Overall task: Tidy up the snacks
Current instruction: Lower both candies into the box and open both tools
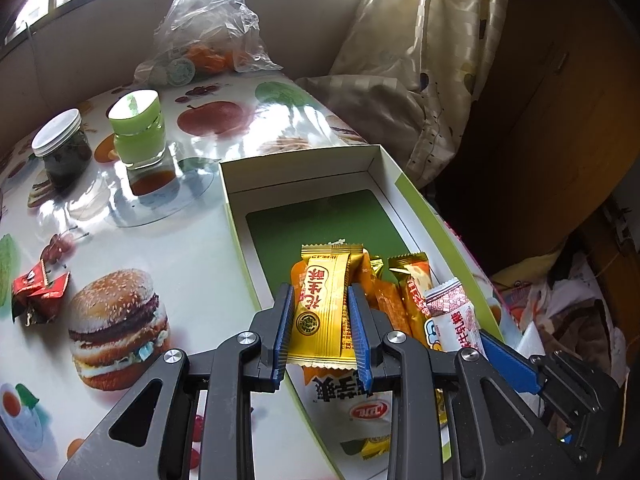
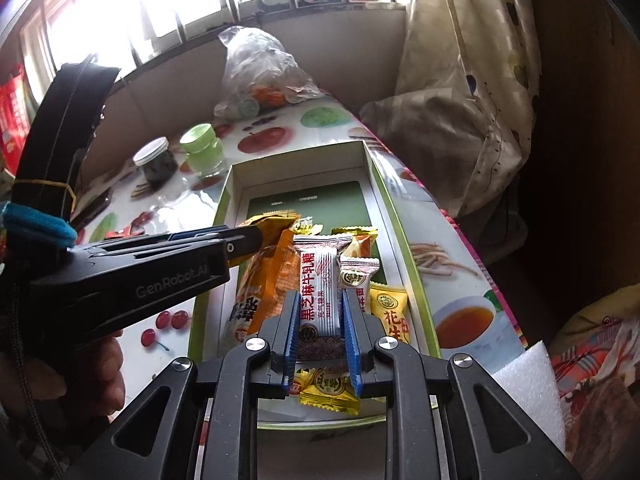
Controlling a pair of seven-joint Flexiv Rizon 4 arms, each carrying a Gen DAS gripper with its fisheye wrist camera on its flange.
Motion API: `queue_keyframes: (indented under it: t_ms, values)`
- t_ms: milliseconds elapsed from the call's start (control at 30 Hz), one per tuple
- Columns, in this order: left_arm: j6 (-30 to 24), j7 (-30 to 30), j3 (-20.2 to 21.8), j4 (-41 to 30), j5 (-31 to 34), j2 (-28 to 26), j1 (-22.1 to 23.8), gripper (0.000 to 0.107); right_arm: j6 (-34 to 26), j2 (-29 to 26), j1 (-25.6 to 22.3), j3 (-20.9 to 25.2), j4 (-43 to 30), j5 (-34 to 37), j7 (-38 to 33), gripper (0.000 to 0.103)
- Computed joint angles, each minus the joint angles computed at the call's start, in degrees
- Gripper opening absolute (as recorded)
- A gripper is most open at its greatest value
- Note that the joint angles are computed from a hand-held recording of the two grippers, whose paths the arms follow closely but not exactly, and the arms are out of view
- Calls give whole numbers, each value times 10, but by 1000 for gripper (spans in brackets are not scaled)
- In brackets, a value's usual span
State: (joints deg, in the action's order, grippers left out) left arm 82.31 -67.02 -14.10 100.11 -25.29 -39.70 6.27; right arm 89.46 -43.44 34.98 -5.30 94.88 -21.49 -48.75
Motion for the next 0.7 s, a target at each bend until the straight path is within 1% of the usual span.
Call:
queue_keyframes:
  t_ms: [67,100,267,400,433,567,633,700]
  values:
    - [-3,-1,0,-2,0,-1,1,28,0,-2,0,0,-3,0,0,19]
    - [-5,-1,-1,-3,-1,-1,1,28,2,-3,0,0,-4,1,0,21]
    - [-8,4,-8,-2,-7,-1,7,30,1,-5,3,-3,-7,0,-1,24]
    - [-5,9,-18,1,-14,-1,13,39,0,-5,5,-5,-8,-1,-1,28]
    - [-4,13,-23,3,-16,-1,17,40,-1,-4,6,-6,-7,0,0,29]
    - [-3,12,-19,4,-18,1,13,40,-4,-3,8,-9,-7,-1,3,33]
    - [-1,15,-25,7,-21,2,17,40,-4,-3,9,-11,-6,-2,5,36]
    - [1,17,-26,9,-21,3,18,40,-4,-2,13,-18,-5,-4,8,37]
